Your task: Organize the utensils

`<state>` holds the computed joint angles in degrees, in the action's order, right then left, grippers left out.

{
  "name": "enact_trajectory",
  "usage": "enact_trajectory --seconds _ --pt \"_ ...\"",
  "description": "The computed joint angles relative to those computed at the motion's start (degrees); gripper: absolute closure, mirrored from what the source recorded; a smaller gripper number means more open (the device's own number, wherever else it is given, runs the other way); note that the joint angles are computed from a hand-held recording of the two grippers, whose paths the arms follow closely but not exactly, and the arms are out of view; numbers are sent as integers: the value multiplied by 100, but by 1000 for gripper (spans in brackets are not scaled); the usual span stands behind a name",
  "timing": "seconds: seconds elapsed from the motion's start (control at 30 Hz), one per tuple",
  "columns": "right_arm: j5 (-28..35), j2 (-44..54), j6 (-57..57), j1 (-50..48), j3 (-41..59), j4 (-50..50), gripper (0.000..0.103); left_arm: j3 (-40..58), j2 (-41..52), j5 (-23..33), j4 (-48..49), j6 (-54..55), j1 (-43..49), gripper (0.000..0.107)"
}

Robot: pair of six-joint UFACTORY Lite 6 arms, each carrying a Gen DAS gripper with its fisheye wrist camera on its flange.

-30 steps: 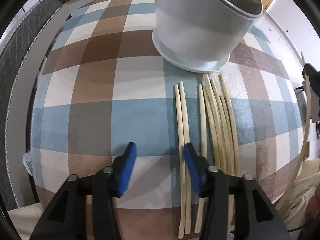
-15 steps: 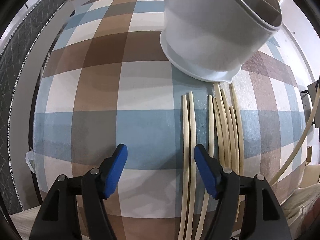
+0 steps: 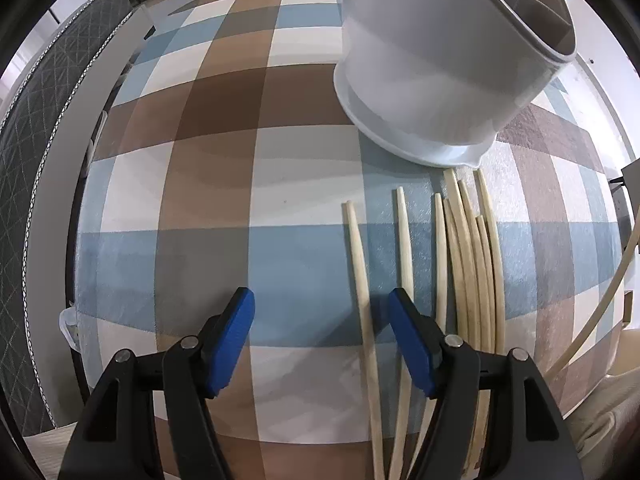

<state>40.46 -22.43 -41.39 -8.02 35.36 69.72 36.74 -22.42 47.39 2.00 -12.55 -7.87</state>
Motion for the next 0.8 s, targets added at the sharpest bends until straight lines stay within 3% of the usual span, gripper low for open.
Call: enact_trajectory --seconds 0.1,0.17,0.27,0.5,0.67,0.8 --pt "26 23 -17 -39 1 25 99 387 391 142 -54 -49 -83 60" --pt "29 17 -10 -32 2 14 99 697 725 241 -97 -70 -166 82" --pt "-110 -80 79 95 15 -115 99 905 989 147 -134 -116 -288 105" --pt "-571 -756 489 582 -156 -879 99 579 627 -324 -1373 1348 594 106" --pt "-1017 -1440 1221 1350 -320 -1684 99 404 -555 266 -2130 2571 1442 106" --pt "-1529 -2192 2856 2394 -500 -3212 99 444 -1243 884 -2451 3148 2059 106"
